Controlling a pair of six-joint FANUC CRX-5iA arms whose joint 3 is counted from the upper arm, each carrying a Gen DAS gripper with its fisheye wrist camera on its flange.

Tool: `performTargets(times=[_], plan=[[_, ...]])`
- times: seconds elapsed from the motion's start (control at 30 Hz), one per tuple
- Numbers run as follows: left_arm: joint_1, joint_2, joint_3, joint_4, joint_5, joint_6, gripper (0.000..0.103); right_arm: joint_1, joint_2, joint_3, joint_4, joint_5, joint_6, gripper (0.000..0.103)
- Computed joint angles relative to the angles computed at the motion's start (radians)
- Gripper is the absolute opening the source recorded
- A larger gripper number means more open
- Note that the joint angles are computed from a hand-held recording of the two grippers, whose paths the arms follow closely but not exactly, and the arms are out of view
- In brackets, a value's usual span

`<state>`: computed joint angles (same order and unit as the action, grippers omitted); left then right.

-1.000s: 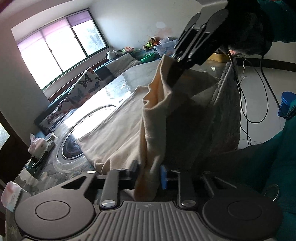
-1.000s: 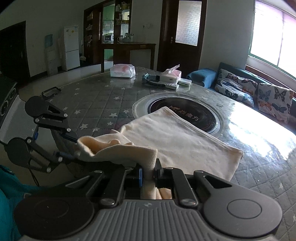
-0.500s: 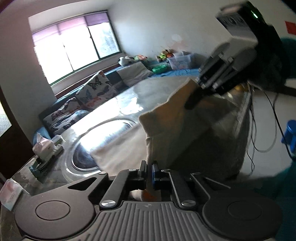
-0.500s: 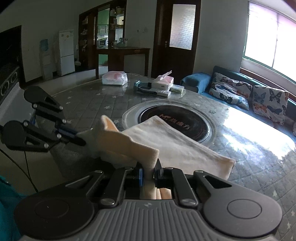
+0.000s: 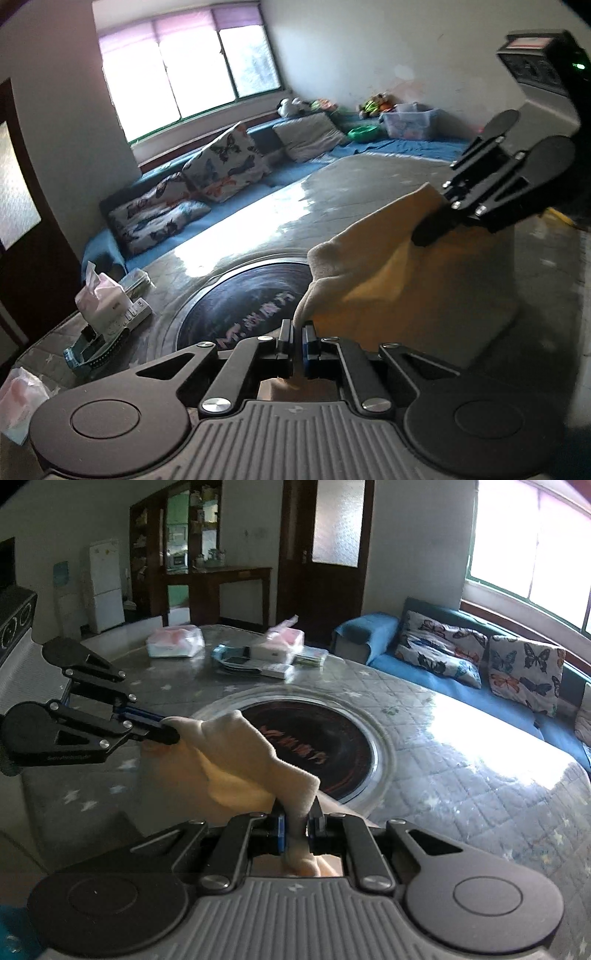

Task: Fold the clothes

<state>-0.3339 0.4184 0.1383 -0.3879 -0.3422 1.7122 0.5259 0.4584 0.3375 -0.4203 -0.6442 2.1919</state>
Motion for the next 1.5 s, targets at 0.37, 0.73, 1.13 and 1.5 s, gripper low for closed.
performTargets(times=[0.37, 0.73, 1.13, 1.5], plan=[[0.026, 0.240, 0.277, 0.022, -0.175, -0.014, 0.005, -0.001, 0.251, 0.222, 0.157, -0.024, -0.283, 0.015], [0.014, 0.275, 0.337, 0.004, -0.250, 0.036, 0.009, -0.016, 0.199, 0.122, 0.183, 0.090, -0.369, 0.027], [-0.014, 0.260, 0.350, -0.097, -0.297, 0.244, 0.018, -0.011, 0.104, -0.036, 0.183, 0.144, -0.376, 0.027], [-0.045, 0.166, 0.250, -0.158, -0.241, 0.389, 0.029, -0.020, 0.126, -0.066, 0.247, 0.210, -0.526, 0.027]])
